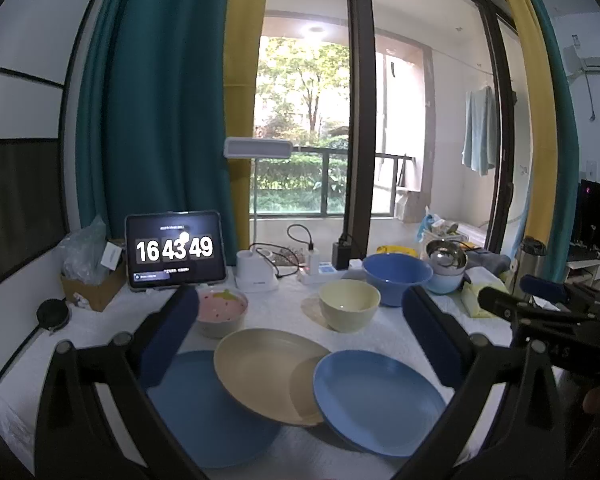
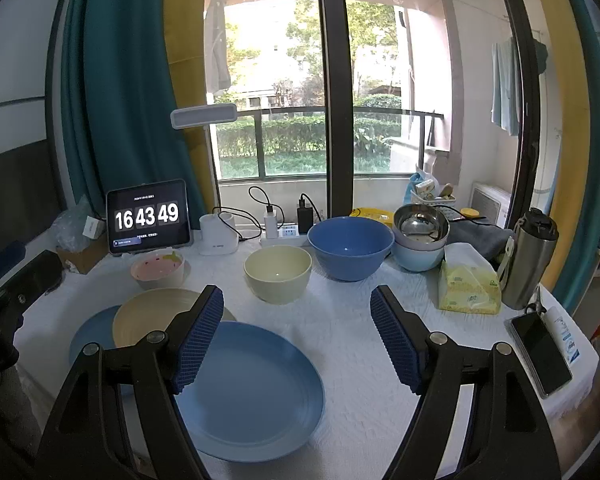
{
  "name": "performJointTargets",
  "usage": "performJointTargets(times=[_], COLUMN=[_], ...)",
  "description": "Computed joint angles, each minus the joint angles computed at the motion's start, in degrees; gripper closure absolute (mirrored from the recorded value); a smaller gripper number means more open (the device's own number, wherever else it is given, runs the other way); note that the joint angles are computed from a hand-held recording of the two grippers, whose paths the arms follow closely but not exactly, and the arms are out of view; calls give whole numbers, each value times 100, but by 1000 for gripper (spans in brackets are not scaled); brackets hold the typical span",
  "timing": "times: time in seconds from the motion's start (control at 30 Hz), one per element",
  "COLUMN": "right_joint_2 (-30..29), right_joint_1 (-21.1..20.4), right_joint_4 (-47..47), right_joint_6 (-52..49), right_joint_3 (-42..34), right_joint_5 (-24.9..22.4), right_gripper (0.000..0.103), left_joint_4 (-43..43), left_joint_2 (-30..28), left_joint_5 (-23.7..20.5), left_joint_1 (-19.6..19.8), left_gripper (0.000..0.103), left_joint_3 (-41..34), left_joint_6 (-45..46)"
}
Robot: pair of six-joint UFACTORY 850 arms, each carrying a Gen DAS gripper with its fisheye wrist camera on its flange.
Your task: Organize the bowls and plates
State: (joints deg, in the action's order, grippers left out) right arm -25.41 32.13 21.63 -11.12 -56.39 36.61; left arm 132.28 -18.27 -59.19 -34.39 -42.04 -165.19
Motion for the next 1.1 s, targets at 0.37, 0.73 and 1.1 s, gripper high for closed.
performJointTargets(times=[0.37, 0.73, 1.1], right_joint_2=[-20, -20, -35], right_joint_1=[-30, -38, -47], right_joint_4=[-83, -88, -106], right_joint_6=[89, 100, 97], right_joint_3=[-3, -19, -70], right_joint_5=[-22, -56, -104], right_gripper=[24, 24, 24], left_joint_4=[-13, -35, -20], left_joint_2=[-33, -45, -46], left_joint_5=[19, 28, 27], left_joint_1=[-12, -20, -10], left_gripper=[1, 1, 1], left_joint_3=[-36, -62, -61], left_joint_6=[46, 63, 57])
